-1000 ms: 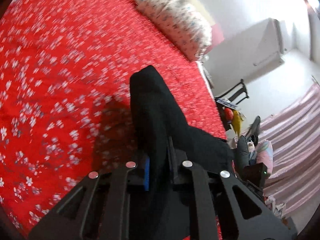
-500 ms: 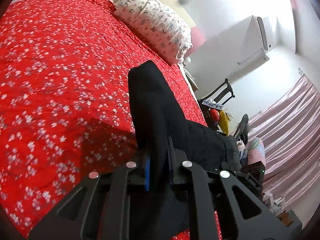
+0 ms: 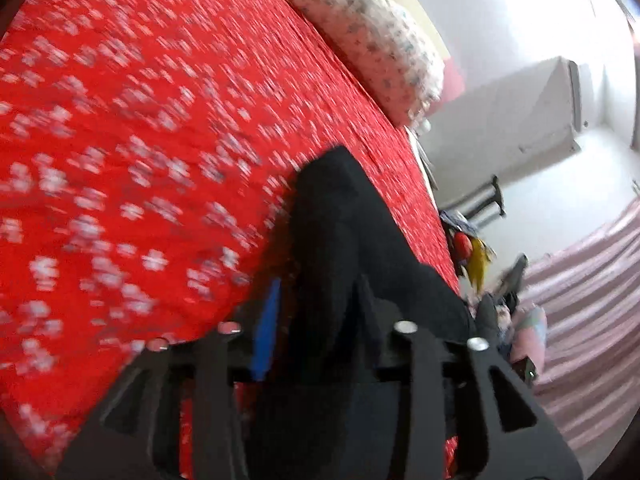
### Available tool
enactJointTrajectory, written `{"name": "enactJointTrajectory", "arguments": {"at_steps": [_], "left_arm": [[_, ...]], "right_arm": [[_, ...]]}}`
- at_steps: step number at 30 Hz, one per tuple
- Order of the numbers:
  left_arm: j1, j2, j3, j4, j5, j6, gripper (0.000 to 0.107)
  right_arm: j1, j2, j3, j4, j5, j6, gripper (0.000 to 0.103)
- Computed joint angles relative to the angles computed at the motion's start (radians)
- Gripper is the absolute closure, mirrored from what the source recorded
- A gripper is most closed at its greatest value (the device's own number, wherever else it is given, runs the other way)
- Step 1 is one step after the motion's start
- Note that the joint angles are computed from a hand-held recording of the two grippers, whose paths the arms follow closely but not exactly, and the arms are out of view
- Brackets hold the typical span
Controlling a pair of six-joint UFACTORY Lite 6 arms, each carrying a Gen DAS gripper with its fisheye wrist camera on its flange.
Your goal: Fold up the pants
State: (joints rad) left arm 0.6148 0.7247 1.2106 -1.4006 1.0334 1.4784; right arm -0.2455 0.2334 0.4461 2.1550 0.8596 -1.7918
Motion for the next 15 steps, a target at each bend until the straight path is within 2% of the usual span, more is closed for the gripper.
{"name": "enactJointTrajectory", "arguments": {"at_steps": [2, 5, 6, 7, 8, 9, 11, 13, 15], "left_arm": [[0.038, -0.055, -0.047, -0.035, -0.023, 0.027, 0.055], [0.095, -0.138, -0.104, -0.075, -0.004, 0.051, 0.048], [0.107, -0.168, -0.126, -0.078, 0.032, 0.068, 0.045], [0.108, -0.195, -0.141, -0.057, 0.080, 0.081, 0.036], [0.104, -0.211, -0.153, -0.043, 0.106, 0.090, 0.032], [0.086, -0.241, -0.175, -0.019, 0.139, 0.103, 0.026], [0.051, -0.278, -0.211, 0.021, 0.178, 0.134, 0.022], [-0.022, -0.335, -0.273, 0.041, 0.155, 0.169, 0.019], [-0.076, -0.360, -0.313, 0.048, 0.079, 0.205, 0.017]], "right_arm": [[0.028, -0.121, -0.054, 0.081, -0.125, -0.012, 0.031], [0.017, -0.363, -0.184, 0.226, -0.210, -0.087, 0.031], [0.013, -0.465, -0.231, 0.242, -0.204, -0.107, 0.031], [0.014, -0.526, -0.251, 0.216, -0.194, -0.092, 0.031], [0.011, -0.568, -0.256, 0.149, -0.162, -0.052, 0.031], [0.012, -0.589, -0.253, 0.060, -0.101, 0.005, 0.031], [0.033, -0.558, -0.232, -0.021, -0.001, 0.064, 0.031], [0.072, -0.490, -0.192, -0.055, 0.046, 0.092, 0.031], [0.106, -0.442, -0.163, -0.062, 0.016, 0.097, 0.029]]}}
